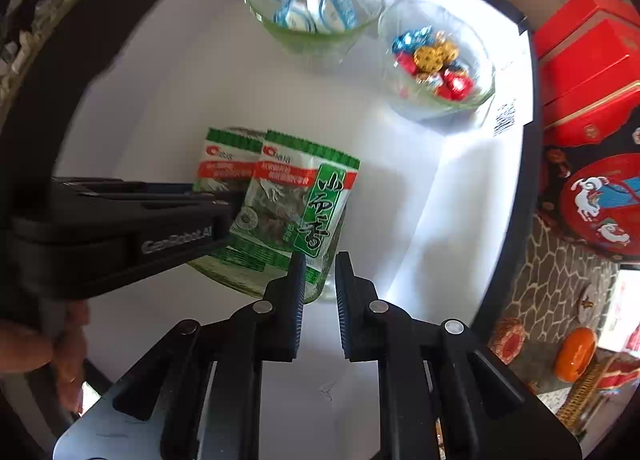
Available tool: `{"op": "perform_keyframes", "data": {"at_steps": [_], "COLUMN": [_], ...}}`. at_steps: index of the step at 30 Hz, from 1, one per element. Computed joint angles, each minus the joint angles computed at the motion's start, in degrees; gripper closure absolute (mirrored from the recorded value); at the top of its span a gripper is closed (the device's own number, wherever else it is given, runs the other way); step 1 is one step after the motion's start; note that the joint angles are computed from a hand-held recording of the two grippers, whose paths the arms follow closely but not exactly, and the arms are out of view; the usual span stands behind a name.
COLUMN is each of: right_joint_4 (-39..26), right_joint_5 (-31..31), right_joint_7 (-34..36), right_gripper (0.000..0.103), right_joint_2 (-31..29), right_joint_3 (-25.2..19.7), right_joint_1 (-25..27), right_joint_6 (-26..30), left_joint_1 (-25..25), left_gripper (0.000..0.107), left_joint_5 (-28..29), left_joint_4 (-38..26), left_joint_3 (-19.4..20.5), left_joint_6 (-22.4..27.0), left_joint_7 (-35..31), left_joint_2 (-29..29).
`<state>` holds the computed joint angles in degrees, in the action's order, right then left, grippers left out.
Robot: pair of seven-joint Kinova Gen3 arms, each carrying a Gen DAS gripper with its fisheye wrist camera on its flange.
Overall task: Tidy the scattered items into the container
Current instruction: 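Carry the snack packets into the box, lower and release them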
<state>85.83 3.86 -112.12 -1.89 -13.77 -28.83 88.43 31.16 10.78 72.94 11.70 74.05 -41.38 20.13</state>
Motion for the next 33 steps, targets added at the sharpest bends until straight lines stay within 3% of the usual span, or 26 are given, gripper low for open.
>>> {"op": "perform_keyframes", "data": {"at_steps": [3, 6, 12, 20, 23, 28, 31, 33], "right_joint_4": [-1.6, -2.1, -3.1, 4.3, 6.5, 5.4, 2.7, 0.9], "right_joint_5": [1.2, -1.9, -4.4, -10.9, -13.2, -13.4, -17.6, -16.2], "right_joint_7": [1.9, 3.8, 7.4, 16.5, 19.7, 20.4, 22.1, 20.3], "right_gripper": [0.087, 0.086, 0.083, 0.083, 0.083, 0.083, 0.082, 0.082], "right_joint_2": [-4.2, -8.4, -7.8, -11.7, -12.4, -11.9, -7.8, -3.6], "right_joint_3": [1.0, 3.3, 4.2, 8.5, 9.6, 6.2, 7.0, 3.5], "right_joint_1": [1.4, 5.2, 8.6, 12.8, 13.8, 14.0, 10.5, 9.1], "right_joint_6": [-0.2, -2.1, -6.1, -9.8, -11.1, -10.0, -5.8, -2.8], "left_joint_1": [0.9, 2.4, 7.1, 11.8, 11.4, 9.6, 9.0, 8.0], "left_gripper": [0.073, 0.073, 0.072, 0.070, 0.070, 0.070, 0.070, 0.070], "left_joint_5": [-0.4, -1.1, -4.4, -10.1, -10.0, -8.5, -9.6, -9.9], "left_joint_4": [-3.1, -5.6, -9.0, -13.8, -13.1, -10.1, -6.4, -3.5], "left_joint_3": [-0.1, -0.1, -1.6, -3.5, -3.2, -2.1, -2.2, -2.2], "left_joint_6": [2.3, 3.2, 0.8, -0.9, -1.8, -1.3, -2.2, -3.0], "left_joint_7": [1.6, 3.1, 10.2, 17.9, 18.6, 15.9, 15.1, 15.2], "left_joint_2": [2.0, 3.8, 6.4, 10.0, 10.0, 7.4, 3.0, -0.2]}}
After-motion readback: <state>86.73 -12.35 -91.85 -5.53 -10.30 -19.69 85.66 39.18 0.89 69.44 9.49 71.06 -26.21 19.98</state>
